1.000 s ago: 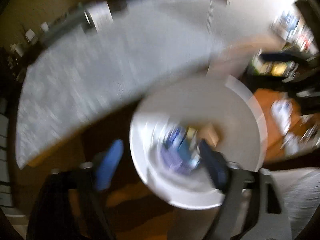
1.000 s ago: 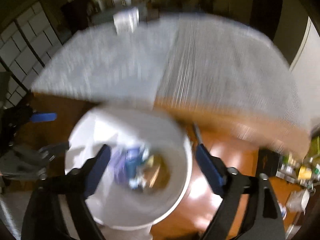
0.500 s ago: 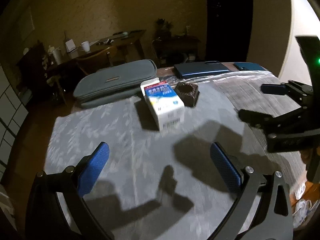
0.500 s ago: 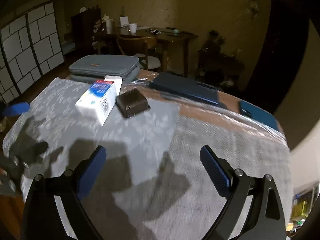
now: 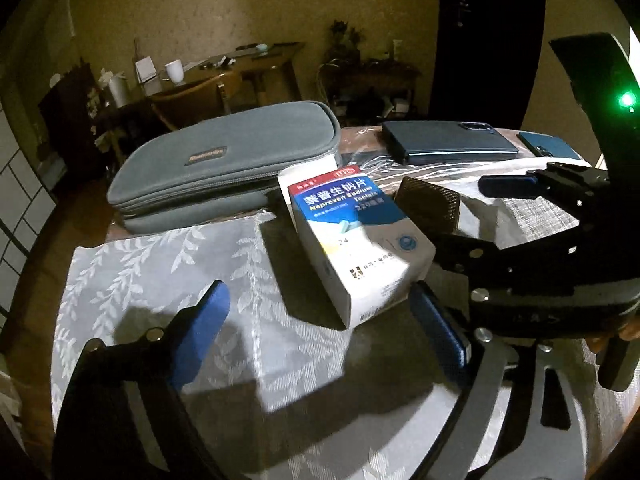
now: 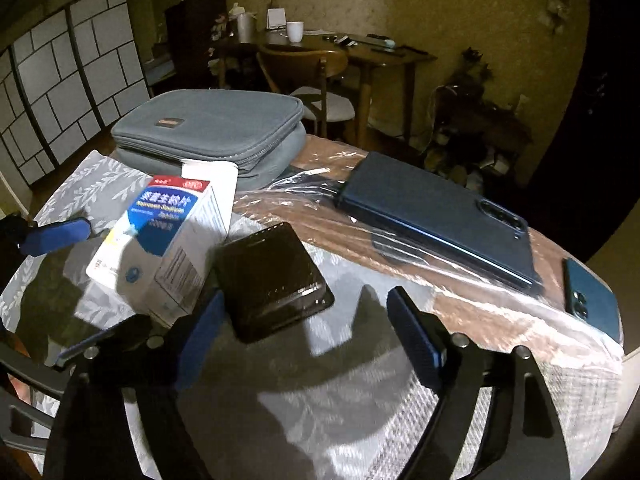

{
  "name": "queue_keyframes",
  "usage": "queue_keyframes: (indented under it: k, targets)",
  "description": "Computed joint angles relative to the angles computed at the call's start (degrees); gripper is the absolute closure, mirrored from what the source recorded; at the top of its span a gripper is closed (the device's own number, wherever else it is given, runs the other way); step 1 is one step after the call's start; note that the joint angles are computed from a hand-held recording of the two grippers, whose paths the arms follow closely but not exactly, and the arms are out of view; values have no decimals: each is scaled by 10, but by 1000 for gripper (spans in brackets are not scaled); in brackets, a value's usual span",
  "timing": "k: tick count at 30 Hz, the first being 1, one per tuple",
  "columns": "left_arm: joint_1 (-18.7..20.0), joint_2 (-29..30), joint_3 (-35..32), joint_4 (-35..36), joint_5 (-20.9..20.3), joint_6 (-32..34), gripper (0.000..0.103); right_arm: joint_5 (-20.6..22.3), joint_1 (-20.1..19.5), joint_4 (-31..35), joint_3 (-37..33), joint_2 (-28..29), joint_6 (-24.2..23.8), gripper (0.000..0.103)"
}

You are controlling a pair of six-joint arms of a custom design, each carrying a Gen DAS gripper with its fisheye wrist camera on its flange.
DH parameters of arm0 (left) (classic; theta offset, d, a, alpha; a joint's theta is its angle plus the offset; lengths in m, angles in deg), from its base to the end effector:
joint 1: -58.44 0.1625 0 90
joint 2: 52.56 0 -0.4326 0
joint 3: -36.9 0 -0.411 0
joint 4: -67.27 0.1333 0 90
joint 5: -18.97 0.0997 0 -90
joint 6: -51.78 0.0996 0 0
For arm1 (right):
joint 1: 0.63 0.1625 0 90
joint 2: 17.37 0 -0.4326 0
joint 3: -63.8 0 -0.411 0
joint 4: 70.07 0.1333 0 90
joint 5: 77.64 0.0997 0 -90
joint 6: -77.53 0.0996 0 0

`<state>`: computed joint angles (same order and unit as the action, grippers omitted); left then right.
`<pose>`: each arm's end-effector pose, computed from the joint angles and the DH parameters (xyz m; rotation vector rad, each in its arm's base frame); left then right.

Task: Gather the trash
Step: 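Grasp the white Naproxen medicine box with the left gripper while the right grasps the brown square case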

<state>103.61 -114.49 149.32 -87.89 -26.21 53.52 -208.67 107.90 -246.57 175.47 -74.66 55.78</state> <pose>-0.2641 -0.5544 0.1840 0.8400 2.2773 -0.6573 0.2543 -0.5450 0.1818 0.5686 -2.2819 0.6483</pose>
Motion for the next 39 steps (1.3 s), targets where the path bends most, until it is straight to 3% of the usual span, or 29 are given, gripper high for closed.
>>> queue_keyframes:
  k: [8, 14, 20, 30, 39]
  targets:
    - [11, -4, -8, -6, -37, 17, 12, 2, -4, -11, -6, 7, -20, 38]
    - [14, 3, -21, -1, -63, 6, 12, -11, -12, -7, -12, 1, 8, 38]
    - [6, 19, -28, -13, -49, 20, 12, -18, -14, -20, -23, 14, -22, 38]
    - [2, 19, -31, 4, -64, 7, 12, -10, -22, -7, -18, -6, -10, 38]
    - [5, 51, -57, 16, -20, -20, 10, -2, -30, -9, -15, -10, 3, 38]
